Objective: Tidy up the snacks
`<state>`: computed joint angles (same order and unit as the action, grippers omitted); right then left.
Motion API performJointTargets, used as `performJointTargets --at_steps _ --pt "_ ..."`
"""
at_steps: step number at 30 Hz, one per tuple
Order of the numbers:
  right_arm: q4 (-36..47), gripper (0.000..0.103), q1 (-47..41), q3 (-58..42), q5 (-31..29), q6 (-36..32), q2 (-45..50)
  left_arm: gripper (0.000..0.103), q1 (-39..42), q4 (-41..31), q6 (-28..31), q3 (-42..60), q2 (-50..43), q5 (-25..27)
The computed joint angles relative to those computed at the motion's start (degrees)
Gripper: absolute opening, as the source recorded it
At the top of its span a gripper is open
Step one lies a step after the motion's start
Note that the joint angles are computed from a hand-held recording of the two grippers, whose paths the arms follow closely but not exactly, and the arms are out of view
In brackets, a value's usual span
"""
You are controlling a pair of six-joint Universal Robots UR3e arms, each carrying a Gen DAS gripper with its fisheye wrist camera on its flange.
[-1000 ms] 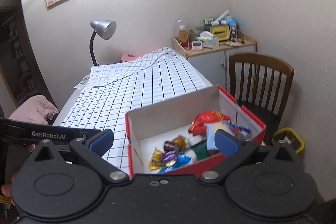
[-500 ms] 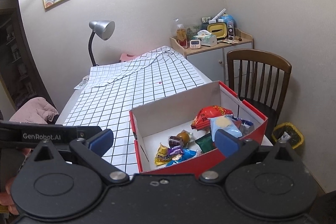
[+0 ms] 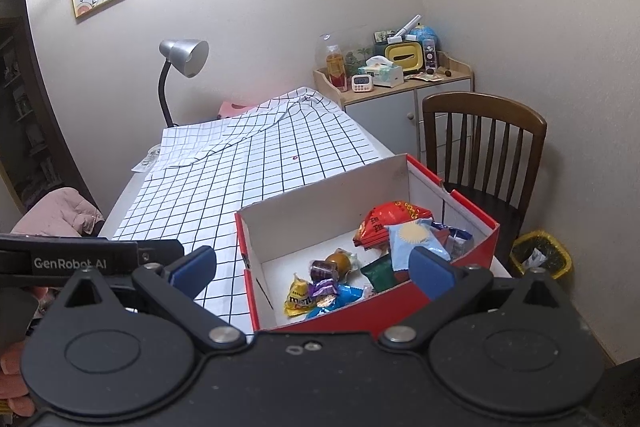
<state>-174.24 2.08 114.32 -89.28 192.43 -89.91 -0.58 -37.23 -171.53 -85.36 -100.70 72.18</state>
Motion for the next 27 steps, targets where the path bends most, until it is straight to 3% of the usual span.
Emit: performJointTargets --at_steps 7,15,27 --pt "-1.5 0.103 0.3 0.1 -2.2 0.3 0.1 0.094 -0.1 0.7 0.0 -0.3 0.5 -0.1" --pt "-3.7 0.103 4.5 -1.2 -10.8 -1.0 1.4 0.094 0.7 1.4 0.5 -1.9 1.9 -1.0" --pt "-2.6 0.103 7.0 -1.6 -13.8 0.5 1.2 0.094 2.4 0.7 2.7 -4.4 4.8 -3.1"
